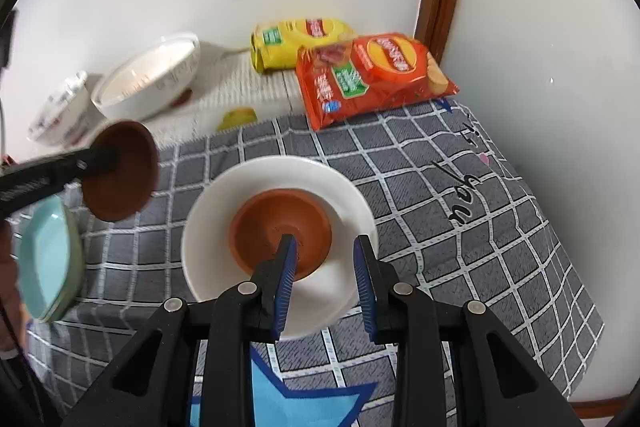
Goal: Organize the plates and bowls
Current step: 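Lower the left gripper's brown bowl into the white bowl onto the other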
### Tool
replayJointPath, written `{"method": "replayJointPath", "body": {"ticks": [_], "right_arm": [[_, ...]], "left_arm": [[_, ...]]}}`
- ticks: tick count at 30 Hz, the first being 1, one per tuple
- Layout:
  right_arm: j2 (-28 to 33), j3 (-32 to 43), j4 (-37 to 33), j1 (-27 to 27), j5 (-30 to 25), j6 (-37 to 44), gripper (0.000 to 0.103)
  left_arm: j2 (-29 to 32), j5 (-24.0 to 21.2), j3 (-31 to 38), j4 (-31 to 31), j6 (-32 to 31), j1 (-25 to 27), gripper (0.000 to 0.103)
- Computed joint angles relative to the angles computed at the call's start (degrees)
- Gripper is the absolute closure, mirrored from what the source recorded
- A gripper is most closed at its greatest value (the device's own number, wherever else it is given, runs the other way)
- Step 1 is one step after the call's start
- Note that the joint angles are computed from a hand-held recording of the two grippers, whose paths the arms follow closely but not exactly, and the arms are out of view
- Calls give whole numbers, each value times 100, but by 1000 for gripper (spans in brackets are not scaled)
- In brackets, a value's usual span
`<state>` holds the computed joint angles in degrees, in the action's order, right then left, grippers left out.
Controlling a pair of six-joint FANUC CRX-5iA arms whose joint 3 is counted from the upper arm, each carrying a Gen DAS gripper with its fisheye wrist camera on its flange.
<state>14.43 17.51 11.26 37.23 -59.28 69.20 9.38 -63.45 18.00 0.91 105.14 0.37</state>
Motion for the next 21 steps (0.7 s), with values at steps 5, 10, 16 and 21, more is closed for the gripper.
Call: {"method": "replayJointPath", "body": {"ticks": [5, 10, 16, 21], "right_arm": [[-426, -373, -92, -155, 416, -52, 74], [-704, -651, -195, -362, 632, -109, 73], [-872, -855, -360, -615, 670, -93, 73], [-905, -928, -491, -761, 664, 8, 73]], "left_arm": [[103, -42, 188, 15, 45, -172, 95], [319, -139, 496, -21, 57, -412, 95], [640, -327, 864, -115, 131, -649, 95], [906, -508, 1137, -191, 209, -763, 95]]}}
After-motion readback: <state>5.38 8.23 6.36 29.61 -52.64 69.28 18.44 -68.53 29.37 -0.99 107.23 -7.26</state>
